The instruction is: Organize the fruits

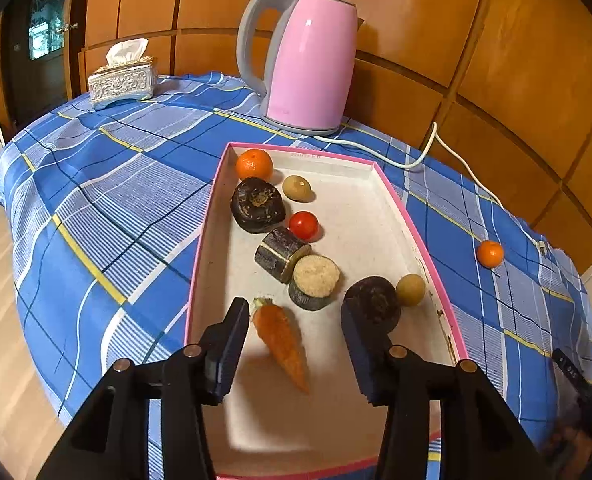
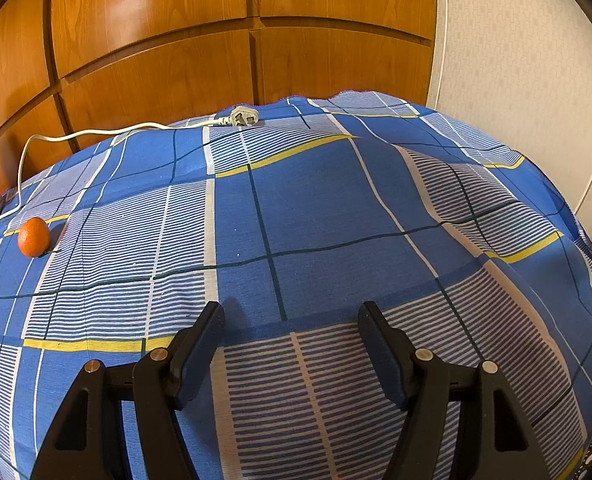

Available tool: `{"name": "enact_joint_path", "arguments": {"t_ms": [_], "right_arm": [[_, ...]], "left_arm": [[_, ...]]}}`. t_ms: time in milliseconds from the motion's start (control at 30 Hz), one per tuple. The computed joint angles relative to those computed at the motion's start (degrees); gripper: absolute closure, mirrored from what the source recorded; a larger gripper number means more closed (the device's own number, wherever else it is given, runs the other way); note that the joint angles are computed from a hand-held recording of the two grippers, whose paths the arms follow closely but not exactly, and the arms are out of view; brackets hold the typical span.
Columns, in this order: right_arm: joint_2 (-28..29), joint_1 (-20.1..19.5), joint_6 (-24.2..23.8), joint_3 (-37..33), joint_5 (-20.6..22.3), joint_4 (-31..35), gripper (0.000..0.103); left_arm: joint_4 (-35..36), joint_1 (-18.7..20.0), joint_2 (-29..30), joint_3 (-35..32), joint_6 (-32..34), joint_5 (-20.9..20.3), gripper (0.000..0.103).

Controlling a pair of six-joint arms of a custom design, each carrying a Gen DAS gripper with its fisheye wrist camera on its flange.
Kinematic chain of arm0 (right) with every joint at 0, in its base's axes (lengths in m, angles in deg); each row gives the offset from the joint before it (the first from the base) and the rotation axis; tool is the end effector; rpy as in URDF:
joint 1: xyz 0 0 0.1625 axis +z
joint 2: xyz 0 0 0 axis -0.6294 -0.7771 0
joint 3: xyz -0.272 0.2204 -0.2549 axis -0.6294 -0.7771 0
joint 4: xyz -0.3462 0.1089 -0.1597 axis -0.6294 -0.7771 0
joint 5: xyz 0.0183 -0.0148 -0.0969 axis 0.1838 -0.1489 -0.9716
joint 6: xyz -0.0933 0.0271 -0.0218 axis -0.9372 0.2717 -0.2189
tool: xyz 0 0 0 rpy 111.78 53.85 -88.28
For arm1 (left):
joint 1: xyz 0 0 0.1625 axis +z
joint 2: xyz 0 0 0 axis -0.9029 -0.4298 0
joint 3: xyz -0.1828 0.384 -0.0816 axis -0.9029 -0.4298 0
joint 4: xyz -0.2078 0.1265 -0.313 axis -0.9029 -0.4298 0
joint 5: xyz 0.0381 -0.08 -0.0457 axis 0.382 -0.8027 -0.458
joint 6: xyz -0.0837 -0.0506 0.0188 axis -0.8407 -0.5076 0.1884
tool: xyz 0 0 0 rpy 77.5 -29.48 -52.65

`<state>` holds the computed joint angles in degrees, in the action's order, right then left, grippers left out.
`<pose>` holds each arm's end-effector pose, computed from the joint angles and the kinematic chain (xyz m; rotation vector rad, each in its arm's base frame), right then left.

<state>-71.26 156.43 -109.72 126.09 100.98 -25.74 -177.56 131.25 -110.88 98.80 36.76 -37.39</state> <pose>0.1993 -0.3070 -0.0422 -0.3416 -1.8253 1.1756 0.0572 -0.3671 0.3247 0.2925 2.3936 -0.9306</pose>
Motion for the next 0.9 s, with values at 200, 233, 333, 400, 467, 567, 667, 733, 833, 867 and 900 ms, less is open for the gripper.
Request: {"name": "enact_joint_path", "arguments": {"t_ms": [200,233,333,400,467,567,667,733,833,867,900], "right_arm": [[0.05,0.04,0.26,-0.01,0.08,0.24,0.033],[0.11,0.01,0.22,-0.15,0.09,0.3,0.033],[0.2,0.05,0.44,-0.22,0.17,0.59,0.033],[0.28,0.04,0.74,-0.37,0.21,1.07,0.033],[0.41,0.05,1.16,-0.6,0.3,1.71,0.033],[0.66,0.08,2.33,-1.16,0.41,3.42,0.033],[0.71,-0.04,2.99,-1.59,0.38,4.68,0.033],[0.89,-0.07,4.18,-2.1,0.4,6.44,0.033],[1.44,-0.11,7.25,-3.38,0.41,10.59,0.033],[1.54,-0.15,8.19,-3.67,0.33,11.74,0.033],[1.67,-0.17,9.82,-4.03,0.2,13.45,0.033]], "left_arm": [[0.8,-0.01,-1.26,0.6,-0.66,0.41,0.049],[0.77,-0.04,-1.31,0.7,-0.78,0.5,0.049],[1.04,0.39,-1.6,0.74,-0.79,0.35,0.049],[1.32,0.72,-1.7,0.71,-0.93,0.27,0.049],[1.52,1.07,-1.82,0.69,-1.08,0.09,0.046],[0.7,1.16,-1.84,0.92,-1.17,0.49,0.041],[0.44,1.4,-1.78,0.74,-0.92,0.28,0.041],[0.42,1.59,-1.74,0.59,-0.92,0.19,0.041],[0.4,1.95,-1.81,0.37,-1.12,-0.03,0.039],[0.27,2.08,-1.84,0.31,-1.06,-0.23,0.039],[0.2,2.18,-1.82,0.25,-0.97,-0.36,0.039]]}}
